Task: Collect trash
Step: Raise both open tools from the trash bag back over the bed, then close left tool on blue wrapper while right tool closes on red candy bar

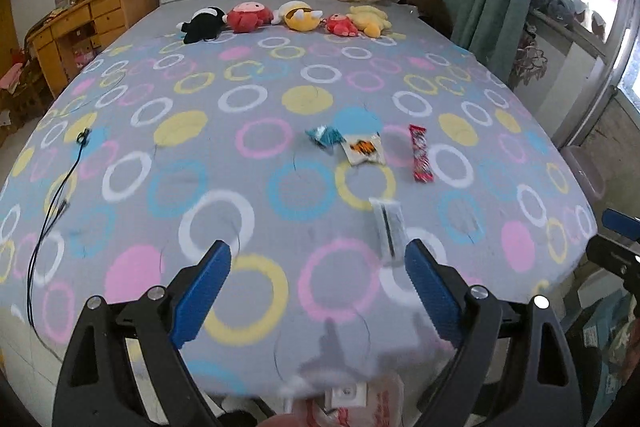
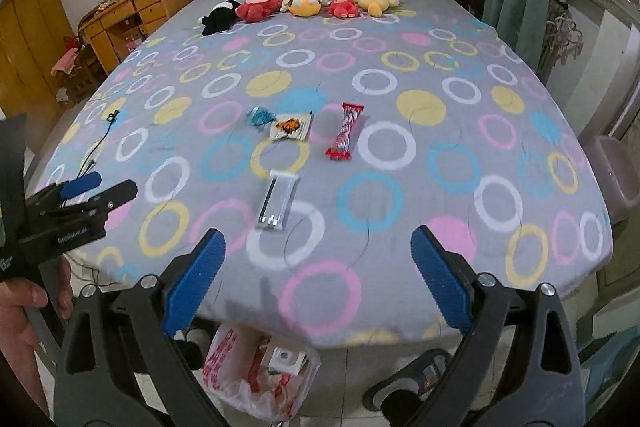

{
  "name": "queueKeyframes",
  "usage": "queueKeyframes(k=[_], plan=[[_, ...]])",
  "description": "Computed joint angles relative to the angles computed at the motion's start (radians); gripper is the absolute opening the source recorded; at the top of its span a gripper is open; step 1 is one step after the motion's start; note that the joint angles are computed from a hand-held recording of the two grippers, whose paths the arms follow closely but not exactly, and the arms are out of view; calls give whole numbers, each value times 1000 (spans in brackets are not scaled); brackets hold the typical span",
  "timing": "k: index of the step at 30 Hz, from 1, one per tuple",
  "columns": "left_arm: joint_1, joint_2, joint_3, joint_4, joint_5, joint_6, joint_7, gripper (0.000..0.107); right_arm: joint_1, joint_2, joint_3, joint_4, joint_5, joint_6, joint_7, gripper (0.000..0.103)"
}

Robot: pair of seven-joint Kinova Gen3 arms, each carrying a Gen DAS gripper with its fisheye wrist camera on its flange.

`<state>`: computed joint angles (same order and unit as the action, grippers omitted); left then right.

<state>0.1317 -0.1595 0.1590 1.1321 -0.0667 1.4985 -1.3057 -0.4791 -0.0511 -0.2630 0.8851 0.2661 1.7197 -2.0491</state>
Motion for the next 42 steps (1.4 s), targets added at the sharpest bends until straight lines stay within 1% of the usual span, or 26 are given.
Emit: queueKeyframes(k=[3,5,7,8,10,14,17,21,23,25,29,33,37,38,39,40,41,42], plan=[[-3,69,-11,-40,-16,-26,-36,86,0,56,20,-35,9,-12,18,92],[-2,126,-25,-77,-13,-42,-66,86,0,102,50,-64,1,-24,33,92],[0,163,-39,-98,-2,-58,-91,86,-1,135,78,-85,-9,-32,41,92],[1,188,-45,-112,1,-65,-102,86,3,169,95,-110,-17,-32,49,92],[1,242,-57,-152,6,-60,-122,86,7,213,124,-147,-41,-29,65,92],[-4,353,-76,-237,32,-53,-165,86,37,342,179,-263,-108,3,95,92],[-7,433,-85,-297,46,-48,-203,86,52,414,207,-329,-144,27,102,92],[8,515,-99,-347,28,-33,-240,86,62,508,235,-408,-163,54,114,92],[0,553,-101,-368,39,-23,-260,86,70,547,244,-437,-175,65,116,92],[0,571,-104,-370,43,-30,-277,86,86,579,248,-455,-192,70,109,92],[3,594,-104,-343,42,-72,-330,86,99,633,256,-469,-207,69,97,91],[0,610,-100,-324,54,-108,-376,86,101,658,263,-448,-207,57,84,91],[-8,629,-100,-315,74,-122,-388,86,107,680,266,-435,-206,55,69,91],[-5,639,-103,-324,71,-118,-385,85,111,687,263,-437,-211,57,71,85],[-7,644,-104,-326,75,-118,-381,81,113,701,263,-452,-212,70,78,80],[-13,647,-101,-327,85,-119,-382,78,111,719,266,-473,-208,90,84,74],[-14,646,-101,-317,88,-131,-382,77,112,727,267,-478,-207,95,85,72],[-13,644,-103,-307,88,-143,-380,73,112,730,269,-477,-206,91,87,71]])
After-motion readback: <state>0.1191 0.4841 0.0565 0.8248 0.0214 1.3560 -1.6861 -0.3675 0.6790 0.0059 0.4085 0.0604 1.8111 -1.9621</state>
